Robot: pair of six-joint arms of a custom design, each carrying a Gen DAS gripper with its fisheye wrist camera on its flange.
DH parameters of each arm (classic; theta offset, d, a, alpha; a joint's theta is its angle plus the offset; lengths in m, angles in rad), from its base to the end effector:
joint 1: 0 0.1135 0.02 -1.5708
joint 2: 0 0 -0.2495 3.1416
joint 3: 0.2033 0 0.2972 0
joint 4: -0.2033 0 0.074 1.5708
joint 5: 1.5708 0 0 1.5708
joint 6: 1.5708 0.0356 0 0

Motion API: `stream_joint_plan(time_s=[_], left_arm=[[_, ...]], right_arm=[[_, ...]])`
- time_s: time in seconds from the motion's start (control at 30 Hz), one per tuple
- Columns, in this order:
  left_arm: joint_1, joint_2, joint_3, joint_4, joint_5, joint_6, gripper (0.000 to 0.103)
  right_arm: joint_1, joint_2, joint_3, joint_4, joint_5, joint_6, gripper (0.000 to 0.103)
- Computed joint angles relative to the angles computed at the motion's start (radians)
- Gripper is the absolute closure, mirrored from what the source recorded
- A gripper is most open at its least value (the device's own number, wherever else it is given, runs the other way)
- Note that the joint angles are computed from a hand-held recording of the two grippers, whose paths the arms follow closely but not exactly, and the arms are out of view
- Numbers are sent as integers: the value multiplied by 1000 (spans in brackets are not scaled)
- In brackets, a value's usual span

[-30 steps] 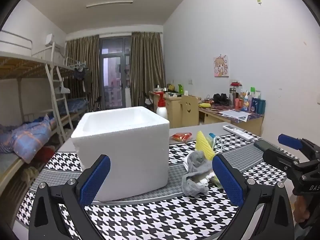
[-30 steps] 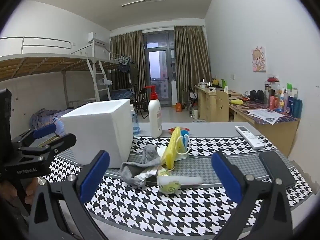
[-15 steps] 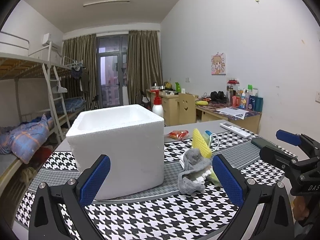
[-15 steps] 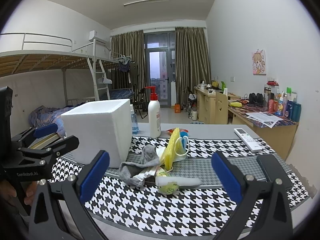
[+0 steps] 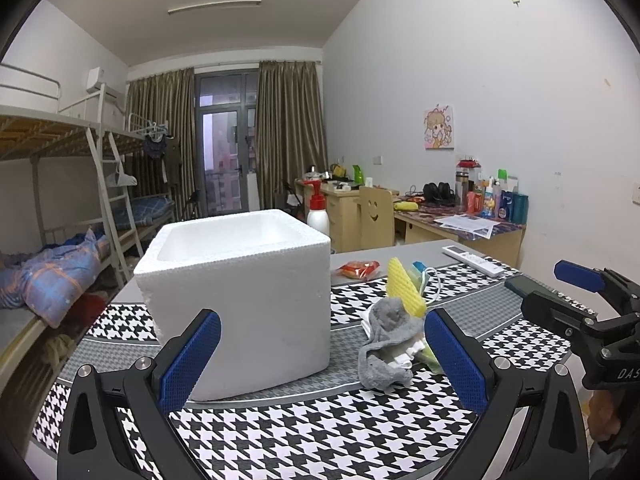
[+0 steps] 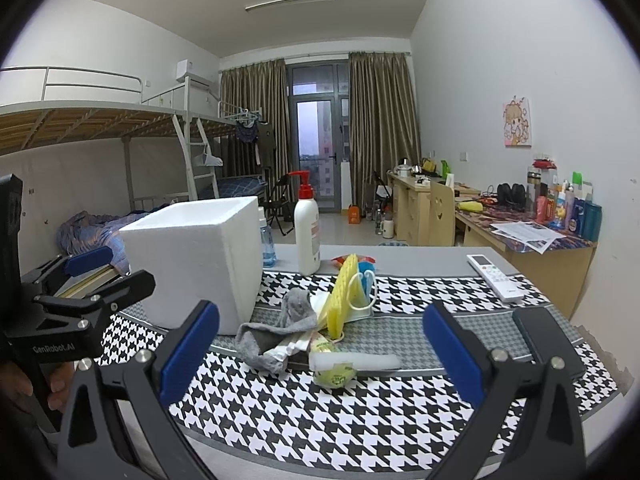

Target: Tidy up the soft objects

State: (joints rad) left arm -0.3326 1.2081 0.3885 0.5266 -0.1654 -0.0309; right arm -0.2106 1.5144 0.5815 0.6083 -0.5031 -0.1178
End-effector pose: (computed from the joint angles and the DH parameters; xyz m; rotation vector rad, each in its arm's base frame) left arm 0.2651 -0.0854 0.1435 0.1661 1.8534 -0.0980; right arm 0.3235 -0.0516 0.1310 -0.2527 1.8441 0.2491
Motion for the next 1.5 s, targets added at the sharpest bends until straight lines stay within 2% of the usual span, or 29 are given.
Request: stream_joint_plan(time_s=[0.43,1.03,1.5], left_arm=[[6,5,9,-10,5,-3,1],[-14,98,77,-29,10,-2,1],[-24,189,193,-157,21,-23,1]], right_arm=[[-4,12,8,0,0,-4,0],[-10,93,80,-36,23,-16,0],[-14,153,207,-176,16,-39,0]])
